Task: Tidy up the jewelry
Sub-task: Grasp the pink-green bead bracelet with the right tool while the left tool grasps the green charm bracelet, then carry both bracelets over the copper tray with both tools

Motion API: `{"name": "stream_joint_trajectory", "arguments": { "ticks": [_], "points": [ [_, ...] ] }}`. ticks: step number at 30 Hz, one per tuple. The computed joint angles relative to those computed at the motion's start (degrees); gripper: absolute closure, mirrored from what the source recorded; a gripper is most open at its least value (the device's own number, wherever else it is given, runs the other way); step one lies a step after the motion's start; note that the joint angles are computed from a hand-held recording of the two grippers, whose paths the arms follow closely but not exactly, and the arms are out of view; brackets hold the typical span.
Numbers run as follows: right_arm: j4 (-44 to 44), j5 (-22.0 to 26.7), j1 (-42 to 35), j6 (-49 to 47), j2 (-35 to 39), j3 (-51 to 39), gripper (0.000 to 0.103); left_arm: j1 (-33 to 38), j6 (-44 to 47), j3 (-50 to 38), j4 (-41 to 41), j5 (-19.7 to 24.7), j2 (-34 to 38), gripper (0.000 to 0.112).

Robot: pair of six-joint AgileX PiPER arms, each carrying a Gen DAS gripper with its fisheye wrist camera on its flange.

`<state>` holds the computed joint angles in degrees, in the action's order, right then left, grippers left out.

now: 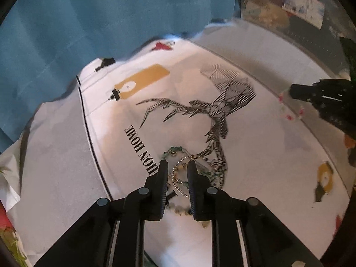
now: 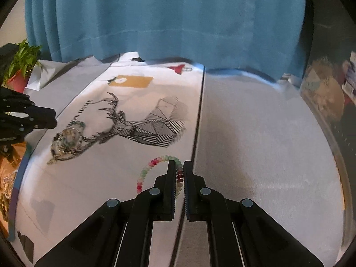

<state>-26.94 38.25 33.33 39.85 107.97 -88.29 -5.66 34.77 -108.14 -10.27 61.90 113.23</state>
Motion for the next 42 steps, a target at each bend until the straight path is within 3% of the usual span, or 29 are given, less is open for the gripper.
{"name": "stream_joint_trajectory", "arguments": {
  "ticks": [16, 18, 20, 26, 32, 37, 42],
  "points": [
    [2.26, -2.45, -2.40, -3.70, 2.79, 1.39, 0.095, -0.40, 3.23, -5.44, 0.77, 3.63, 5.63, 0.094],
    [2.38, -2.55, -2.47, -4.17, 2.87, 1.28, 0.095, -0.16, 3.56, -5.16, -0.02, 3.16, 5.41, 0.111],
    [1.73, -2.20, -2.28, -4.22, 3.10, 0.96, 0.096, 0.12, 4.48, -4.24, -1.53, 3.06, 4.37, 0.111],
    [-3.24, -2.18, -0.45, 0.22, 0.77, 1.82, 0.097, 1.29, 4.61, -0.22, -4.71, 2.27, -2.43, 0.111],
    [-7.45, -0.04, 2.81, 4.35, -5.27, 2.24, 0.097, 3.60, 3.82, 5.99, -7.97, 2.22, -13.92, 0.111],
    [-10.78, 4.51, 8.34, 8.77, -11.69, 3.32, 0.097, 5.29, 1.01, 15.25, -7.90, 2.17, -26.37, 0.111],
    [-16.03, 11.50, 18.85, 18.24, -19.49, 7.78, 0.096, 7.53, -2.37, 25.30, -8.29, 4.29, -39.29, 0.111]
  ]
}}
